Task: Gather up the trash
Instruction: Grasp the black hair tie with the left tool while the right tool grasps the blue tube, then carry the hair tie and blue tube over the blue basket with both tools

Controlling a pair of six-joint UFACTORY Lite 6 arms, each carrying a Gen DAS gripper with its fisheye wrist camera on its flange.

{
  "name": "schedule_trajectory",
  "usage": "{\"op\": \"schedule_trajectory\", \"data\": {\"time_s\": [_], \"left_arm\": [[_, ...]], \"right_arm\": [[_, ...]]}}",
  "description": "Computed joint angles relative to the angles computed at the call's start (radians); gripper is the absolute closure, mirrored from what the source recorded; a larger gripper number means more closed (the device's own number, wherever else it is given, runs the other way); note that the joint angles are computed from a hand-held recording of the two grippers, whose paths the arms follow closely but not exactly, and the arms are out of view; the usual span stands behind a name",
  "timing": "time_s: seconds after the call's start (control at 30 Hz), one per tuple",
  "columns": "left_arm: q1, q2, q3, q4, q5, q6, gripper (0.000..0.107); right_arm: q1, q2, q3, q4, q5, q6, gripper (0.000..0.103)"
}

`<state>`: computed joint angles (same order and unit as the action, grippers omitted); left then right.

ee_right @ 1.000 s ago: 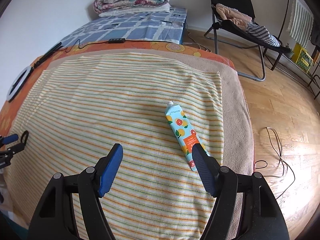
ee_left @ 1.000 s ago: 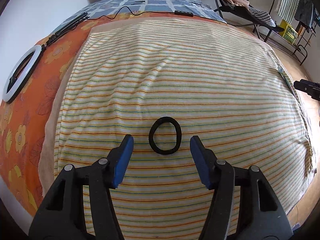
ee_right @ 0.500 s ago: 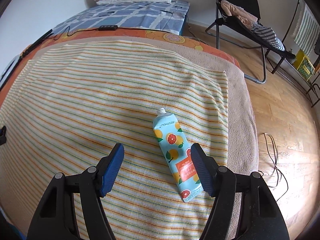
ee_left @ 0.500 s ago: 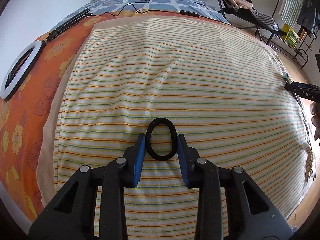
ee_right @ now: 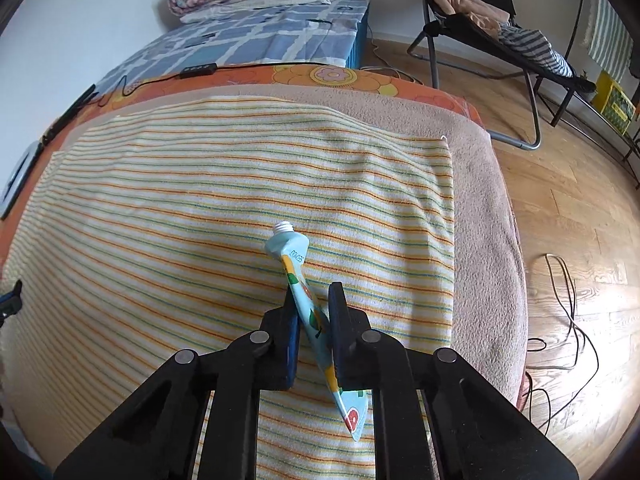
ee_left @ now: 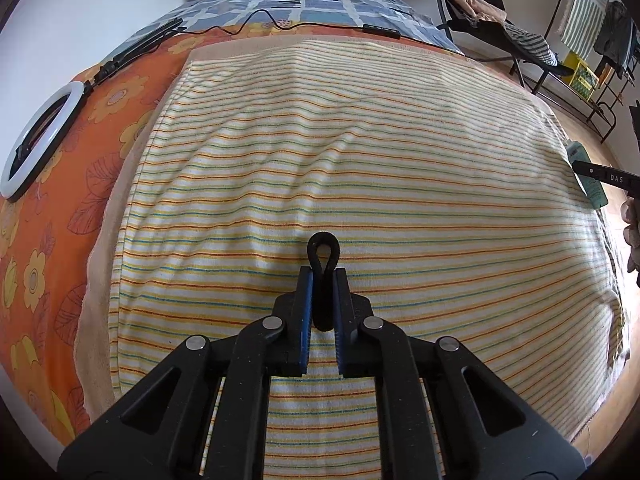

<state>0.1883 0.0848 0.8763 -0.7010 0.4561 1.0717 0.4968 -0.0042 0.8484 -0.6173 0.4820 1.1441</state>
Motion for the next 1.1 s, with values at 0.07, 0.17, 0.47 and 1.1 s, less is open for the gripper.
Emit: {"op": "schedule_trajectory", "data": {"time_s": [0.07,0.17,0.47,1.1], "left_arm": [[0.001,-0.007,-0.002,-0.001,0.004,-0.002,0.101],[0.008,-0.035,-0.015,0.000,0.018,0.000,0.102],[0.053,-0.169,-0.050,0.002,0.098,-0.007,0.102],[0.285,-0.670,-0.171,-0.010,0.525,0.085,0.102]], "right_arm": [[0.014,-0.013,-0.001,-0.024,0.014,0.028,0.095],[0.035,-0.044,-0.007,-0.048,0.034,0.064,0.098],[0.162,-0.138,0.015,-0.094,0.161,0.144,0.098],[0.681,-0.122,0.252,-0.106,0.521,0.364,0.098]]}}
